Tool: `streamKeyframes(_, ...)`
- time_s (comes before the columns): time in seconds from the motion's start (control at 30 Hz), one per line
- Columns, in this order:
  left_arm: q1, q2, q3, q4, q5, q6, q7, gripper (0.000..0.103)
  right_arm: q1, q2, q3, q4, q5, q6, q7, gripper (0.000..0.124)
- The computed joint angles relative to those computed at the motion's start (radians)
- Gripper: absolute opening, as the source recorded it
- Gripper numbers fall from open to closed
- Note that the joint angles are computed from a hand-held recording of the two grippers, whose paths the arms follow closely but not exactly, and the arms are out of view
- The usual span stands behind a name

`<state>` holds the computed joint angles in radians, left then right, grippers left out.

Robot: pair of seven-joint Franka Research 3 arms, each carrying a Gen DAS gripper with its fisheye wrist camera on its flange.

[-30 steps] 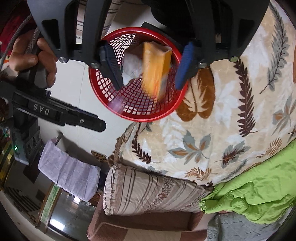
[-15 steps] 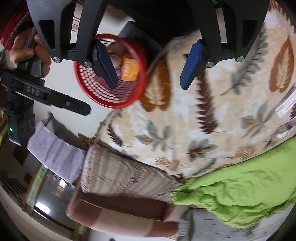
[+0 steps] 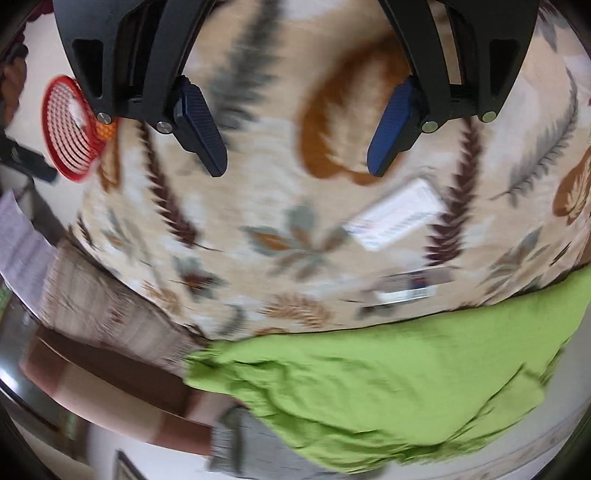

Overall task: Collect trash
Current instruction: 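Move the left gripper to the bed and grasp the white medicine box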

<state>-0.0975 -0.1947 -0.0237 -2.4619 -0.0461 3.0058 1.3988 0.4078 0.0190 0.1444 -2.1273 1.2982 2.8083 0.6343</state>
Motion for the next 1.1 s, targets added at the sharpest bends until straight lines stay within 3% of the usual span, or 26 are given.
streamKeyframes(0.07, -0.005, 0.045, 0.051, 0.035, -0.055, -0.006, 0.051, 0.078, 0.007, 0.027, 0.007, 0.026, -0.027, -0.003, 0.014, 0.054)
streamKeyframes(0.13, -0.049, 0.100, 0.112, 0.089, -0.238, -0.030, 0.218, 0.078, 0.009, 0.051, 0.013, 0.048, -0.054, -0.012, 0.033, 0.054)
streamKeyframes(0.17, -0.036, 0.135, 0.118, 0.122, -0.273, -0.038, 0.247, 0.078, 0.008, 0.058, 0.016, 0.054, -0.064, -0.014, 0.043, 0.054)
streamKeyframes(0.23, -0.008, 0.184, 0.109, 0.168, -0.328, -0.042, 0.295, 0.078, 0.006, 0.073, 0.020, 0.063, -0.091, -0.020, 0.064, 0.054)
streamKeyframes(0.4, 0.105, 0.312, 0.045, 0.327, -0.680, -0.167, 0.570, 0.078, -0.003, 0.107, 0.027, 0.082, -0.163, -0.026, 0.132, 0.054)
streamKeyframes(0.5, 0.159, 0.349, 0.002, 0.370, -0.724, -0.240, 0.588, 0.078, -0.012, 0.123, 0.032, 0.096, -0.189, -0.029, 0.160, 0.054)
streamKeyframes(0.63, 0.205, 0.319, -0.071, 0.338, -0.739, -0.277, 0.676, 0.078, -0.023, 0.131, 0.041, 0.102, -0.190, -0.028, 0.163, 0.054)
streamKeyframes(0.7, 0.202, 0.294, -0.098, 0.307, -0.704, -0.277, 0.700, 0.078, -0.024, 0.136, 0.044, 0.105, -0.194, -0.026, 0.164, 0.054)
streamKeyframes(0.77, 0.178, 0.289, -0.100, 0.285, -0.579, -0.236, 0.626, 0.078, -0.025, 0.142, 0.047, 0.111, -0.199, -0.030, 0.168, 0.054)
streamKeyframes(0.9, 0.119, 0.320, -0.062, 0.271, -0.189, -0.141, 0.258, 0.078, -0.027, 0.152, 0.053, 0.125, -0.206, -0.040, 0.173, 0.054)
streamKeyframes(0.97, 0.099, 0.329, -0.036, 0.267, -0.037, -0.118, 0.092, 0.066, -0.026, 0.153, 0.057, 0.132, -0.209, -0.036, 0.161, 0.054)
streamKeyframes(1.0, 0.088, 0.335, -0.019, 0.272, 0.041, -0.128, 0.008, 0.052, -0.024, 0.156, 0.057, 0.138, -0.218, -0.035, 0.163, 0.054)
streamKeyframes(1.1, 0.077, 0.322, 0.006, 0.243, 0.187, -0.098, -0.193, 0.052, -0.024, 0.179, 0.058, 0.182, -0.251, -0.054, 0.168, 0.054)
